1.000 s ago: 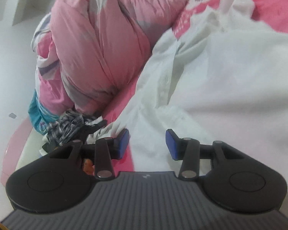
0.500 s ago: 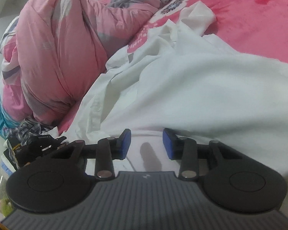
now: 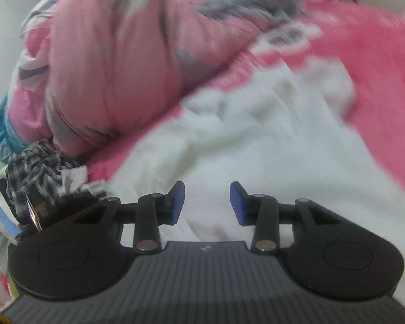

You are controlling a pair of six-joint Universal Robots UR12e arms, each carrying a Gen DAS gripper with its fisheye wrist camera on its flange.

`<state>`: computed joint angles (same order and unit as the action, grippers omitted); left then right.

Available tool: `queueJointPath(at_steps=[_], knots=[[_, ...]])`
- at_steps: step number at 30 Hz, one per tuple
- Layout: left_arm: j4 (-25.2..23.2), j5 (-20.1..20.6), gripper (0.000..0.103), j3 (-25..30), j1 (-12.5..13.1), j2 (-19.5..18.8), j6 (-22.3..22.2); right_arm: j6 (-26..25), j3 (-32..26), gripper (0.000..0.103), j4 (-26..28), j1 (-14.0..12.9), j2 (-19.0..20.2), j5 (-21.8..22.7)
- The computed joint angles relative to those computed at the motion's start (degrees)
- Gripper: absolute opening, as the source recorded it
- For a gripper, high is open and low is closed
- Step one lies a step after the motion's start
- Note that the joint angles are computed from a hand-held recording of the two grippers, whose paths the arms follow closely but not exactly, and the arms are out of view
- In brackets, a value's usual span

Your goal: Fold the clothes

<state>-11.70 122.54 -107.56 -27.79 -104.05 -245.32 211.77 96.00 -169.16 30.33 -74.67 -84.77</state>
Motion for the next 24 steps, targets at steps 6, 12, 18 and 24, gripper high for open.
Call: queueJointPath(at_steps=[6, 12, 18, 24], knots=[[6.1, -1.2, 0.006, -1.9, 0.4, -0.2, -0.8, -3.8, -16.3, 0.033, 16.3, -1.9, 8.5, 0.2], [10.1, -2.0, 0.006, -3.0, 0.7, -0.5, -0.8, -9.3, -33.2, 0.028, 36.3, -2.5, 19.3, -2.3], [12.1, -1.6, 0.007, -3.4, 0.5, -0.9, -0.4, -8.4, -42.0, 0.024, 40.8, -2.7, 25.4, -3.4], [13.5, -1.4, 0.007, -3.6, 0.5, -1.1, -0.4, -1.2, -41.7, 0.013, 32.1, -2.4, 26.8, -9.3]])
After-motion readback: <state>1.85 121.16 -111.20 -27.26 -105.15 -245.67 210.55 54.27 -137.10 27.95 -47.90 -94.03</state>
